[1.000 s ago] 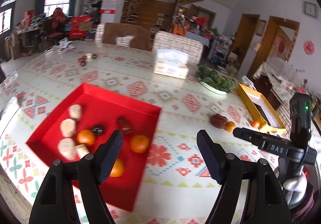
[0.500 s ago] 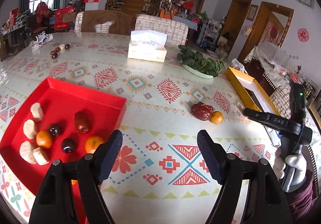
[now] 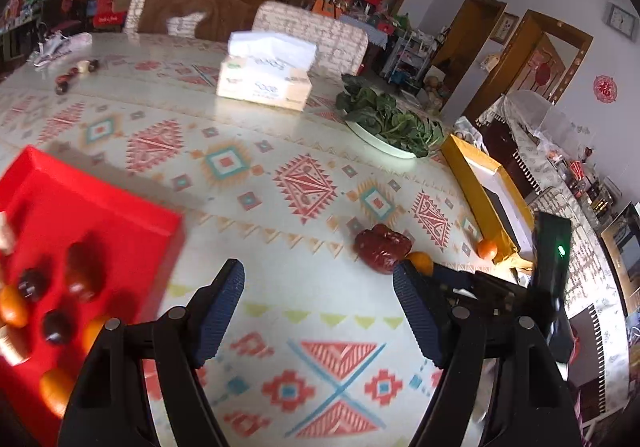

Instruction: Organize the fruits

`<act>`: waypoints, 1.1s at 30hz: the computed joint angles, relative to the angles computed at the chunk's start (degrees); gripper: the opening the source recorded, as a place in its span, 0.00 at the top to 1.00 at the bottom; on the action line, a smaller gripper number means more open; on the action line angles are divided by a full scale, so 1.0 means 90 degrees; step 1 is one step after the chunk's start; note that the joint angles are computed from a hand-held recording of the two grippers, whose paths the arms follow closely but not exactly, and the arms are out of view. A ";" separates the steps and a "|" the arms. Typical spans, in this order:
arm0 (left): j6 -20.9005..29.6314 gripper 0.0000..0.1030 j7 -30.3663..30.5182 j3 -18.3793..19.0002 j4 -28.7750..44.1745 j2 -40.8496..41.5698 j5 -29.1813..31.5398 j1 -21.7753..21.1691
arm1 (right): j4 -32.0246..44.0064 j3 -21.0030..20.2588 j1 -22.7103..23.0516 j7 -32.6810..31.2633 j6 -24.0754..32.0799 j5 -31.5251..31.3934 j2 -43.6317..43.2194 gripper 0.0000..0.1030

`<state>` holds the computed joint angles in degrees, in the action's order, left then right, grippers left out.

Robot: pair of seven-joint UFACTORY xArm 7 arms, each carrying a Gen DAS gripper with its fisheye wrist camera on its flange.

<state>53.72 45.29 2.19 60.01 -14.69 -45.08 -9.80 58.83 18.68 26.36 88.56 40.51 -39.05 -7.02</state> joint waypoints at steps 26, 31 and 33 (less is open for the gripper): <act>-0.0886 0.59 0.0585 -0.0800 -0.0014 0.0754 0.0632 -0.0765 | -0.1205 0.0643 -0.0998 0.0844 -0.0805 0.0394 -0.1424 0.66; -0.0894 0.62 0.0570 -0.0739 -0.0091 0.0678 0.0672 -0.0727 | -0.1178 0.0698 -0.1052 0.0848 -0.0819 0.0382 -0.1403 0.66; -0.0942 0.62 0.0585 -0.0728 -0.0170 0.0602 0.0687 -0.0722 | -0.1183 0.0710 -0.1064 0.0867 -0.0838 0.0362 -0.1404 0.66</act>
<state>45.24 50.56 -4.36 58.47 -9.27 -38.90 -16.30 48.18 25.07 16.78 96.36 32.97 -35.79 -19.66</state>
